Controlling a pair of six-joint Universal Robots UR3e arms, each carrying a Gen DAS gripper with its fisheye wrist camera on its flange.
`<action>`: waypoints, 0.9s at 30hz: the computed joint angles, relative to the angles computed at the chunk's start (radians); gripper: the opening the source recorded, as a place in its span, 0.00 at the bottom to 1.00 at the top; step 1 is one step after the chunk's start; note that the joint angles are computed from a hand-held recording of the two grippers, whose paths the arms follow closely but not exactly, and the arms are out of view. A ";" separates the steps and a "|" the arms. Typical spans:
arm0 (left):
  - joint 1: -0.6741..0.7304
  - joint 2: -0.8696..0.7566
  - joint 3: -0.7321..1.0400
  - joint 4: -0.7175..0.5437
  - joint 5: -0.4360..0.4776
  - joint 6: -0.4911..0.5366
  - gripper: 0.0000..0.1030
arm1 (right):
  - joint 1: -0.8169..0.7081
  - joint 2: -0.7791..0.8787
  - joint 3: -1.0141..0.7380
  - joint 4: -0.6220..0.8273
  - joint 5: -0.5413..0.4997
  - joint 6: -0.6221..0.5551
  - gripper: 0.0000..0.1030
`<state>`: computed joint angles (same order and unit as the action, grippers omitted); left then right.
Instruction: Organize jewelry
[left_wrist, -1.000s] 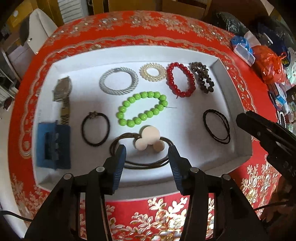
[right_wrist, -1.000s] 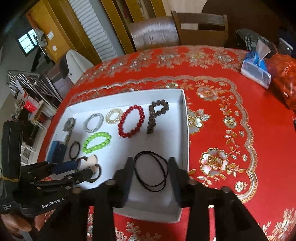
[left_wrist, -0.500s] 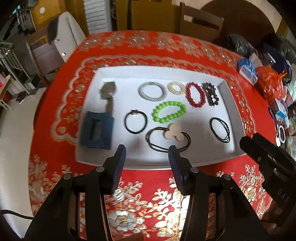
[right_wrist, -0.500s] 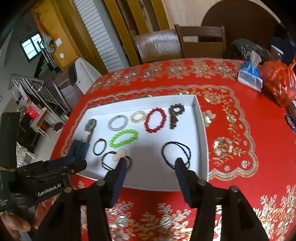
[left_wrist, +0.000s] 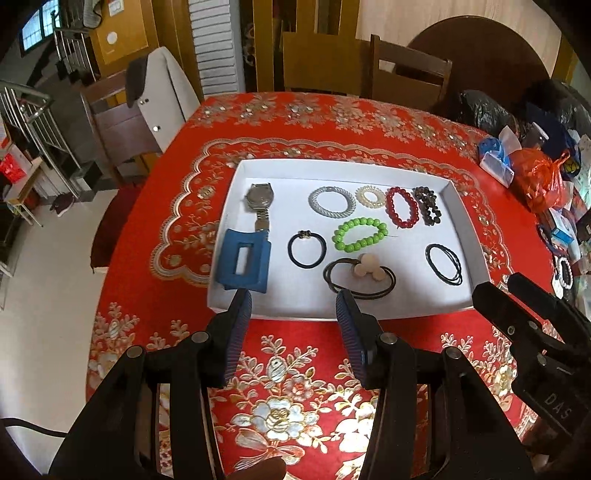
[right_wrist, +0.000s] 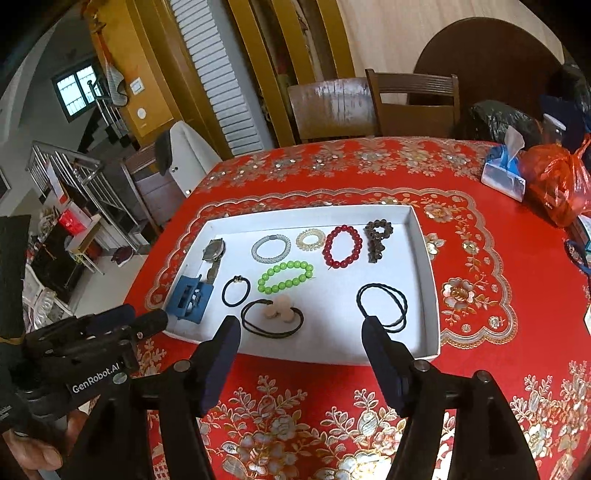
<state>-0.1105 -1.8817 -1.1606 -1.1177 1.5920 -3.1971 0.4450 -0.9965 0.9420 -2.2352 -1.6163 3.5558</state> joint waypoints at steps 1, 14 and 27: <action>0.001 0.008 -0.008 0.003 -0.002 0.002 0.46 | 0.002 -0.002 0.002 0.003 -0.001 0.003 0.64; -0.012 0.043 -0.038 0.020 0.017 -0.001 0.46 | 0.007 -0.039 0.050 -0.021 -0.004 0.009 0.64; -0.012 0.048 -0.040 0.016 0.014 0.001 0.46 | 0.005 -0.051 0.067 -0.018 0.004 -0.005 0.65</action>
